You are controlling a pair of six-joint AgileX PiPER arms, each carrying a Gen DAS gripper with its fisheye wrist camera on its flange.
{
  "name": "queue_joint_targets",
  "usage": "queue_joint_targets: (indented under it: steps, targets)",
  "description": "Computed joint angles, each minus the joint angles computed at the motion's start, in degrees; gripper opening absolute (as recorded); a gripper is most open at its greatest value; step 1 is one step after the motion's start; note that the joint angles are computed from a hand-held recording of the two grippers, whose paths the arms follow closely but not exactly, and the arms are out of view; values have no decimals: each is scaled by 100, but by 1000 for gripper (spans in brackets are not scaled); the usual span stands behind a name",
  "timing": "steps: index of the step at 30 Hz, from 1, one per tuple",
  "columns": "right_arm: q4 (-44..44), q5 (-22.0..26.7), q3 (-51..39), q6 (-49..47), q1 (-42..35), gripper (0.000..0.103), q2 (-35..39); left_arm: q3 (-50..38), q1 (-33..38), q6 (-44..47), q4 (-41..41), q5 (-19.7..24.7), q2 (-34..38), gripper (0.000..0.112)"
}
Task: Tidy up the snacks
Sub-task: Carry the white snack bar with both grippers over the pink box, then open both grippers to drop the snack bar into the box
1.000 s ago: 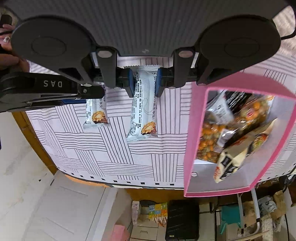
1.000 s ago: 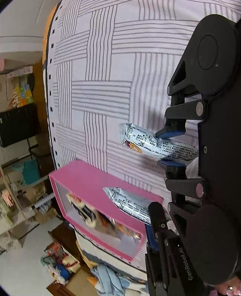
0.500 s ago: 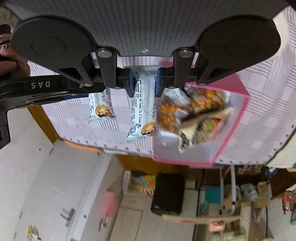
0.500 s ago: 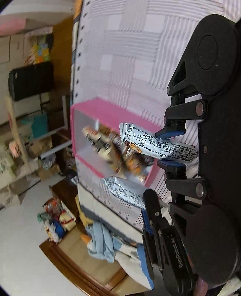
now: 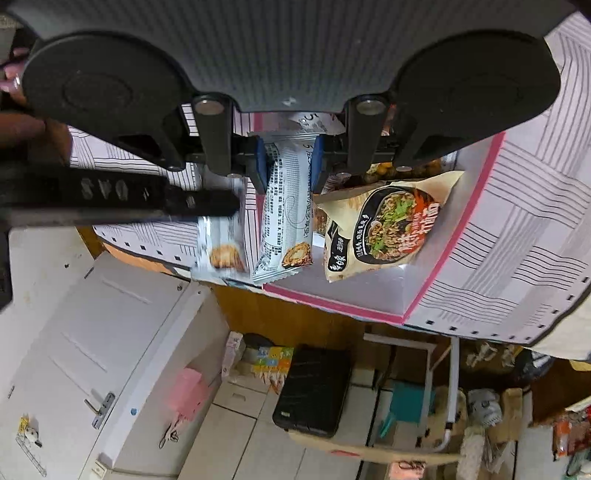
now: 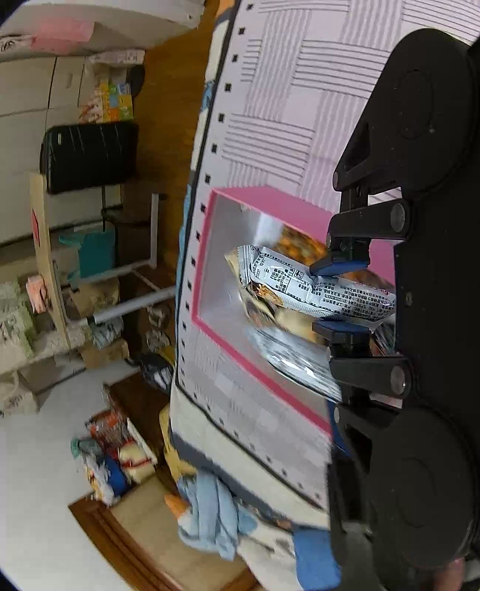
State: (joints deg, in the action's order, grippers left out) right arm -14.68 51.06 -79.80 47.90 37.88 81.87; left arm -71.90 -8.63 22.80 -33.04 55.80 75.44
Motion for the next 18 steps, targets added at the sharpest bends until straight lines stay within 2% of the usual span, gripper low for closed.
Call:
queue_joint_targets:
  steps: [5,10,14,15,16,18]
  targets:
    - [570,-416,25,-536,-443,31,360,76,-147,89,58,-255,388,23]
    - [605,-847,216,-399,-514,35,545,35,-328,222,83,-550,746,24]
    - [458,-1342,701,-89,-505,36,238,184,-322,293,-8,-795,742,33]
    - [375,-1386,756,13,-486,36,171,251,-284,372,-89,-811,687,39]
    - [279,-1414,829,130,-446,36,56,322,-225,507,-224,-793,623,44]
    - [-76,-1424,1047,571,-264,36,-269,383,-80,679,-427,-624,511,45]
